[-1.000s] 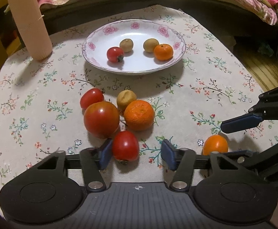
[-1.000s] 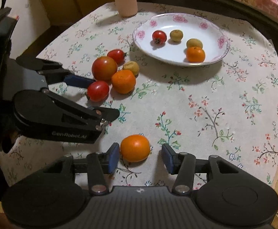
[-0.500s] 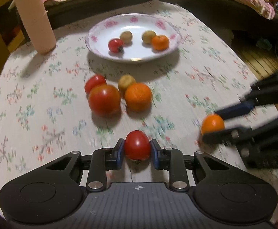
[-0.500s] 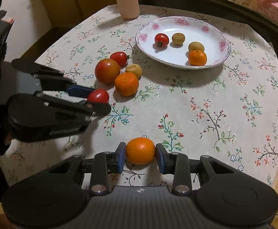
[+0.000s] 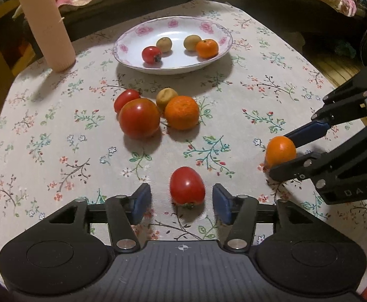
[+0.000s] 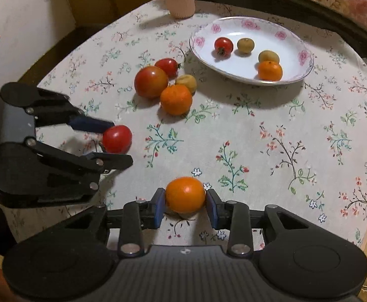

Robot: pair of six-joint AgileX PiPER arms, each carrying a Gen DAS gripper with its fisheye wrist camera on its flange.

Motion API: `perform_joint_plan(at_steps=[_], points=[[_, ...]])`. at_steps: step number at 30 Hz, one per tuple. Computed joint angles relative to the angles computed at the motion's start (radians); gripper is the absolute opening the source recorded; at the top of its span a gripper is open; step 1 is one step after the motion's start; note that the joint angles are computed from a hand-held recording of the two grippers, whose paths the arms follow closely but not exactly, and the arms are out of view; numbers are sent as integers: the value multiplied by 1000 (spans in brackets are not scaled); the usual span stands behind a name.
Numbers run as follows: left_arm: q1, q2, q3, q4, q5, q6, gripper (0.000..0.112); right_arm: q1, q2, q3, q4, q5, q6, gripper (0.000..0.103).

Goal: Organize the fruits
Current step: 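Carry the cherry tomato with the left gripper while the right gripper carries the orange toward the plate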

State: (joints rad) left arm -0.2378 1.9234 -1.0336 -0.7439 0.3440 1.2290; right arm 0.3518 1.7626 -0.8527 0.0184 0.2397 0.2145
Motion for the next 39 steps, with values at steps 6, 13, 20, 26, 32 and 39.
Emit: perform_joint_plan(at_steps=[6, 13, 20, 26, 32, 39], points=[[10, 8, -14, -25, 31, 19, 56, 6, 4, -2, -34, 0, 29, 37], [3, -2, -25, 14, 76, -27, 37, 14, -2, 1, -79, 5, 94, 35], [-10, -15, -49, -20, 93, -24, 37, 16, -12, -8, -109, 8, 143, 35], [-29, -10, -99, -7, 91, -80, 37, 0, -31, -26, -125, -3, 176, 35], [-39, 4, -162, 26, 93, -156, 36, -23, -39, -61, -184, 4, 255, 35], [-65, 32, -239, 87, 73, -252, 35, -54, -37, -99, -196, 10, 280, 35]])
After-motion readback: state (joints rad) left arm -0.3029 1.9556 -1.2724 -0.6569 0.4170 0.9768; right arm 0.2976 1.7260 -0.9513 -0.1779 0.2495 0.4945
